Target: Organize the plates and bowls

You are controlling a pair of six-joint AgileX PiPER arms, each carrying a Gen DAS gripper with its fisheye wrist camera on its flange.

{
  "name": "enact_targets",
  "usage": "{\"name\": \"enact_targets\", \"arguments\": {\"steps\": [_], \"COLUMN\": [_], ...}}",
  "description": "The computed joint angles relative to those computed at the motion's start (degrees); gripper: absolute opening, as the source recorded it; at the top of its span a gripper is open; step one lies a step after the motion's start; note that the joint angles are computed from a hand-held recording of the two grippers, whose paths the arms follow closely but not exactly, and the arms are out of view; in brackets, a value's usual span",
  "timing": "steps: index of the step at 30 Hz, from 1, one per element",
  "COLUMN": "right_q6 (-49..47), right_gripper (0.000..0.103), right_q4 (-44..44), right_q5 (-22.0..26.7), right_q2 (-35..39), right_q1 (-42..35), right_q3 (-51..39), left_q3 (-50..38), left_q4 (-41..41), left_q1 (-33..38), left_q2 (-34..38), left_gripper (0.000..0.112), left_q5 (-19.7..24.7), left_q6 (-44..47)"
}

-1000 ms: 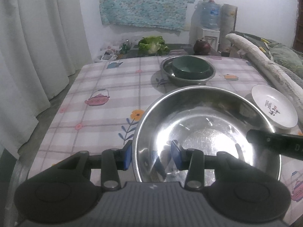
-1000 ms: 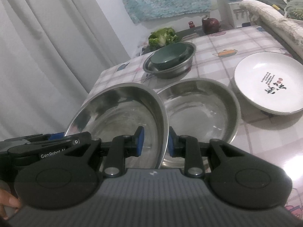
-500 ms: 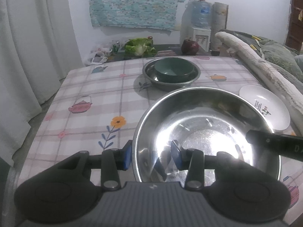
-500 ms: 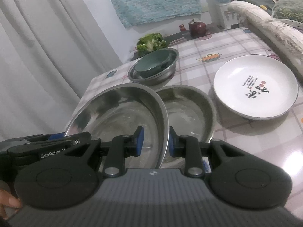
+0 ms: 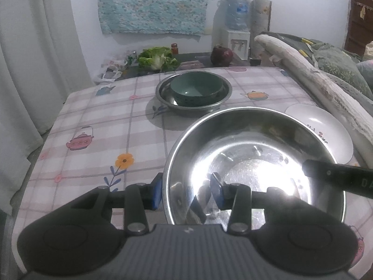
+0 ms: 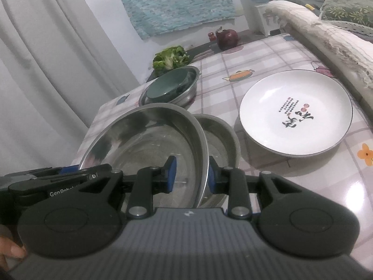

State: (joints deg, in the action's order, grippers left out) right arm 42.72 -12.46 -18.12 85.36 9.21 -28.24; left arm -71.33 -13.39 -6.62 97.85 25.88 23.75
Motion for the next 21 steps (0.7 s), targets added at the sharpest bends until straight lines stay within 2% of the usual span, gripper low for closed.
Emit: {"name": "enact_targets", "arguments": {"steps": [10,21], "right_q6": [4.93,6.74], "right_gripper": [0.028,0.03], "right_q4": [-5.7,-7.68], "right_q5": [-0.74,-1.64], "right_q2": [2.3,4.08], "right_q1": [-2.75,-3.96], "right_q3": [-0.98,-1.12], "left_q3": [-2.21,-2.62], "left_q4": [2.5,3.74], "left_q1": [-1.42,-2.19], "left_q2": [2.58,3.93], "left_gripper": [0.043,0.043], "left_q5": [0.71,0.83], "left_q6": [-2.32,-3.09]}}
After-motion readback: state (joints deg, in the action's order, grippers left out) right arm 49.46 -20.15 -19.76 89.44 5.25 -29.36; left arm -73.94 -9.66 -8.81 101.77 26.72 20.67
